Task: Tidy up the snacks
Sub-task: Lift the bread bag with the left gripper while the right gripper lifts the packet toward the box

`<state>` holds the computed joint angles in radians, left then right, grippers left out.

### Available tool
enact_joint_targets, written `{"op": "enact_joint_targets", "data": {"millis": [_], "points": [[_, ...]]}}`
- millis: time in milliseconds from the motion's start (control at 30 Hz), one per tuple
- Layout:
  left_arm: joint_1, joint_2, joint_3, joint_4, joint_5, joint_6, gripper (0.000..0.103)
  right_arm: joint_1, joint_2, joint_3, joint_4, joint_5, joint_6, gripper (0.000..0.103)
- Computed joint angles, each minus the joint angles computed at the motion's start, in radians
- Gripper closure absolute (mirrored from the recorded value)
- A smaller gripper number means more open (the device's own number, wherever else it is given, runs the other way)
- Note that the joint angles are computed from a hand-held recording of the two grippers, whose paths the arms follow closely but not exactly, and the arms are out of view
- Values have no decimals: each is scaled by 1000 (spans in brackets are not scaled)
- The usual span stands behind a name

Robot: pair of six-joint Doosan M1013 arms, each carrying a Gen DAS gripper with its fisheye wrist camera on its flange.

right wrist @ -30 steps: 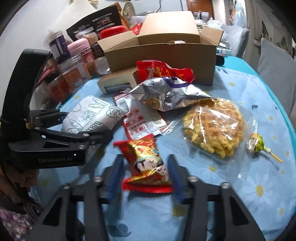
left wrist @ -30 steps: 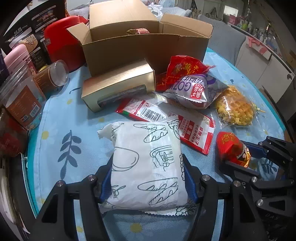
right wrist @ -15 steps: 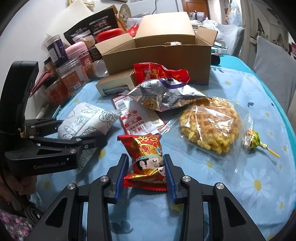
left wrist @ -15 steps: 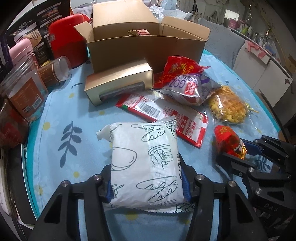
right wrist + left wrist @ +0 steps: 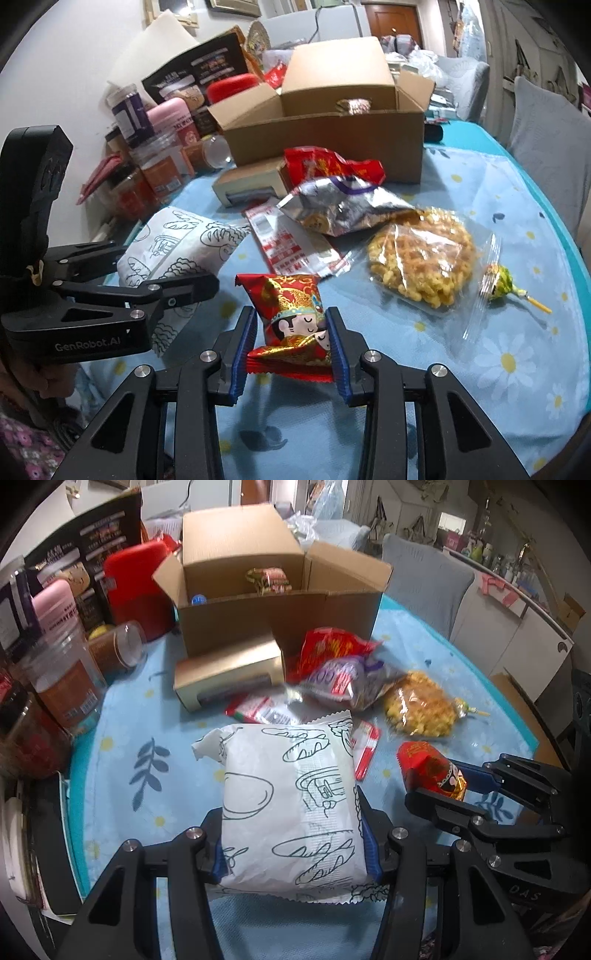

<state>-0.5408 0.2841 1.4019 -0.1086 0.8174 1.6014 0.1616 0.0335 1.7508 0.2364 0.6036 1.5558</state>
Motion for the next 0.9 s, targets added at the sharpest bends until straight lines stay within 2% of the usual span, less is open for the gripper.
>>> {"op": "enact_joint_targets", "data": {"millis": [400,900], "points": [[-2,-22,-22,1,-97,2,49,1,-18,-36,-4,-50,-43,66],[5,24,-144,-11,-185,38,49,-30,20,-148,-16,-90,-104,66]]}}
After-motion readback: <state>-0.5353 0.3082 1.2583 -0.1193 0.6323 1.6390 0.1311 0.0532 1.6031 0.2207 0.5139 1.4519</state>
